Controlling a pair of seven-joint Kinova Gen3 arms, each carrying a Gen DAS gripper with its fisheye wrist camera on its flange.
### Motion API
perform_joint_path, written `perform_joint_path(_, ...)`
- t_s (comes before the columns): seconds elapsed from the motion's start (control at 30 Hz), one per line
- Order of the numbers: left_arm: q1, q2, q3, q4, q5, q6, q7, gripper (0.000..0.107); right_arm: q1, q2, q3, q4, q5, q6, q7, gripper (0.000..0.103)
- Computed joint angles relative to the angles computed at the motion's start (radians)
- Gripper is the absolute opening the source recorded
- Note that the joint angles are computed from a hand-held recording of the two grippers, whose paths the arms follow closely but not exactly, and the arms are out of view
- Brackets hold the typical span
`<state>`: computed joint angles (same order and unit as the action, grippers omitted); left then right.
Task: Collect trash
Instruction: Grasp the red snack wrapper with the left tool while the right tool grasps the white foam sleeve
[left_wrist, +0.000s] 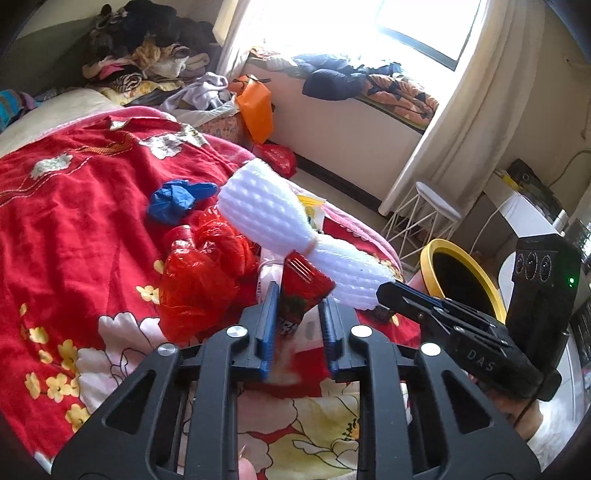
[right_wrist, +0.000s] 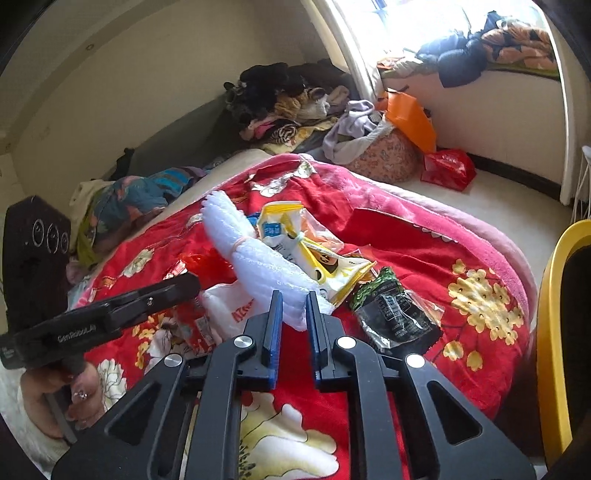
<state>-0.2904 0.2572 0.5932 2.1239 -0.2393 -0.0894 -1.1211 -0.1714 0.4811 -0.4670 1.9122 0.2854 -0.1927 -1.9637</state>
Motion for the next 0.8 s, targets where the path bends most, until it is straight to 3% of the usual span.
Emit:
perform_joint_path(0.13,-0.06,-0.014,0.057,0.011,-0.026,-0.009,0.017,0.009,-0.104,-0.049,0.106,0.044,-0.052,-0.052,0.042,0.011)
perform_joint_path(0.33,-0.182,-0.048,0.159,0.034,-0.118,-0.033,0.107,0.008,-0.179,-0.096,0.183,0.092,-0.09,-0.107,0.087,0.011)
perform_joint_path(0.57,-0.245,-0.088,0.205,0.045,-0.234,-0.057,0.232,0.008,-0.29,-0.144,0.284,0.139,-0.219,-0.16,0.174,0.01)
perform_joint_path(0.8,-0.271,-0.117,0.226,0.05,-0.363,-0.084,0.358,0.008,-0.311,-0.181,0.308,0.174,-0.31,-0.199,0.216,0.01)
